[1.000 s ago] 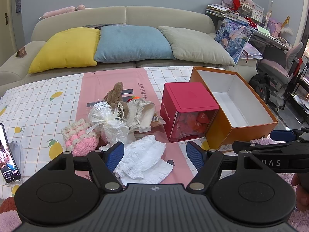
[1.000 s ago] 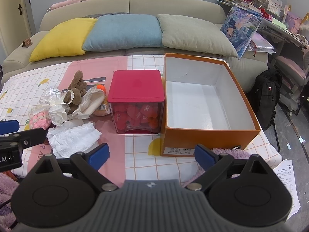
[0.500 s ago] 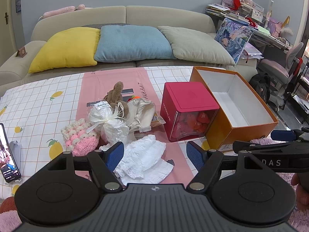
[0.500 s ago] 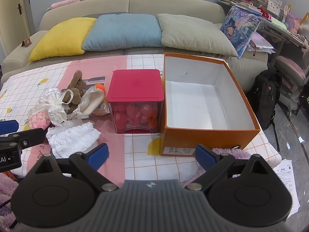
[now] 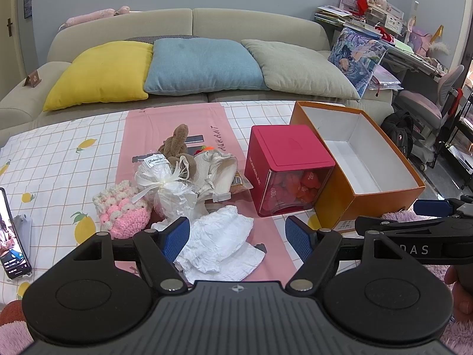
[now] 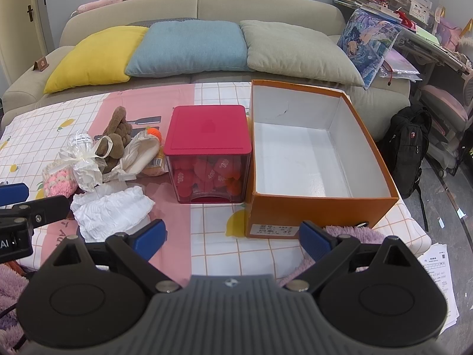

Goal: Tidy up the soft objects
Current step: 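Grasp the white crumpled cloth with the left tool while the right tool approaches the white gift bag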

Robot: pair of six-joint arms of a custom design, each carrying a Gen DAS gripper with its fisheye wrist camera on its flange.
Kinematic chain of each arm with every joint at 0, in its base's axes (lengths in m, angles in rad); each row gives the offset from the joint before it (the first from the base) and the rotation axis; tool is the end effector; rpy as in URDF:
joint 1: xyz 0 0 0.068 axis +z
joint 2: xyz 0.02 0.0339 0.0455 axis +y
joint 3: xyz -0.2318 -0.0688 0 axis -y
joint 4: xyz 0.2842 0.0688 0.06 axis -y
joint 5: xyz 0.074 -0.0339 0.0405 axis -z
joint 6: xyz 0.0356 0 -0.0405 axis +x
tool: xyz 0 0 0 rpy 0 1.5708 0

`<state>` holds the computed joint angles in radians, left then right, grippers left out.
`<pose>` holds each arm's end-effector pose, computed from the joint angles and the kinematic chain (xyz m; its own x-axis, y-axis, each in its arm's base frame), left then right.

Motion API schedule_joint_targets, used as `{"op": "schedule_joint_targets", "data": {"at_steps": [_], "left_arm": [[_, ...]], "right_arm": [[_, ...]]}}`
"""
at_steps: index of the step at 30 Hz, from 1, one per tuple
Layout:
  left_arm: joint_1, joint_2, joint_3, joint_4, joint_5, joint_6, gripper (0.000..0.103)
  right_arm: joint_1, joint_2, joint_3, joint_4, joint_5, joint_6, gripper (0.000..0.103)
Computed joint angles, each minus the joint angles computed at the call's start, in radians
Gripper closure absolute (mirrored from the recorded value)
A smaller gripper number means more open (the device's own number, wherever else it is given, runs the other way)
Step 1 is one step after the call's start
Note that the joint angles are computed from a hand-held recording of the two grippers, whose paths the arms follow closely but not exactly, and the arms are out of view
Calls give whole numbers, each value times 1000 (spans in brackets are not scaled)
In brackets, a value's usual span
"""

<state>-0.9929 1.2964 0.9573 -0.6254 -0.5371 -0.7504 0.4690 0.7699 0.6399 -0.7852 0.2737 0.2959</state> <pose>0.1817 -0.2453 0.2127 -0.7105 0.0169 -0.7035 0.1038 0.9913 -0.0811 0.1909 0.0860 0.2117 -0.7604 -0.0706 -0.6456 -0.0695 0.9972 -0.0272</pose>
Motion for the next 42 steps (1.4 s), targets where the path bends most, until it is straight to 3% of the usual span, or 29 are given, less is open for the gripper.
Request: {"op": "schedule_joint_targets", "data": {"at_steps": [10,17,22,26,30,32,37,42], "left_arm": [[1,-16,-19,21,17,-4,17],[73,-64,-75,58,140,15,37],[148,-90,-137,68,211,34,43],[223,-113,-199,103,293,49,42],[266,-90,-227,158,295,95,34],[291,-60,-231,193,318,136,30],[362,28,-238,292,380,157,21],[407,117,-239,373,384,170,19]], "right_arm": [[-1,-1,-8,15,-24,-8,9],[-24,48,-4,79,-118,-75,32],[-50,143,5,168,-227,-129,43],[-60,255,29,252,-304,-148,43],[-38,397,69,316,-318,-152,46],[-31,477,96,341,-336,-151,54],[-13,623,139,399,-344,-128,54],[15,730,174,464,-337,-131,54]]}}
